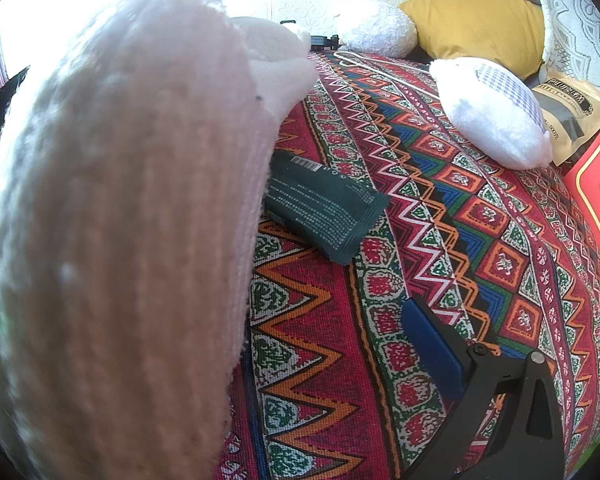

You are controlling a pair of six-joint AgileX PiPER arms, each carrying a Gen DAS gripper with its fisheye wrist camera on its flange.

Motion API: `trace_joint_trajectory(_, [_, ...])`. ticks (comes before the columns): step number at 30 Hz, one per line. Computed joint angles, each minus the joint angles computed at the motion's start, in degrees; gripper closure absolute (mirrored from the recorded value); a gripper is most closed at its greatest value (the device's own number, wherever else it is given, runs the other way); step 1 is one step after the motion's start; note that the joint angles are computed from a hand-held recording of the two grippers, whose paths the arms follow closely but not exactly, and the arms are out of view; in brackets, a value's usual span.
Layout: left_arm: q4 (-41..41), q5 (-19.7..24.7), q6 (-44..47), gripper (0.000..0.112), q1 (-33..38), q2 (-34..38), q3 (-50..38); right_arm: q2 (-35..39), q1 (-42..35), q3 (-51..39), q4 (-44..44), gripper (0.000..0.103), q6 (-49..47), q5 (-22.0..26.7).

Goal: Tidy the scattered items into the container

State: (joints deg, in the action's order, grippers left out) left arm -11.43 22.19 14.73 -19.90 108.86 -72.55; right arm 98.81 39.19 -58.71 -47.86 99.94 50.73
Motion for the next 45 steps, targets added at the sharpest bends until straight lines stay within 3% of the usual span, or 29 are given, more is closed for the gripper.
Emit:
trace_joint_trajectory(37, [0.10,0.07,-0.14,0.009,-0.01,-0.03,-0.06,-0.20,-0.40,-0.03,0.45,0.001,-0.79,-0.22])
trace_joint_trajectory(41, [3.12,-0.06,-2.81,0.009,-0.65,0.29,-0.15,-0.18,-0.26,-0.55,1.18,0.001,-1.40,0.68])
trace_joint_trajectory(43, [-0.73,4.34,2.86,0.009,0.59,0.13,-1.34,-2.10,0.39,-0.65,6.33,0.001,-3.88,1.31])
trace_joint_trajectory(45, [-1.30,14.30,9.46,0.009,2.31,-1.43,-3.03,-5.90,1.90,-0.16,13.74,0.001,-7.24,1.90])
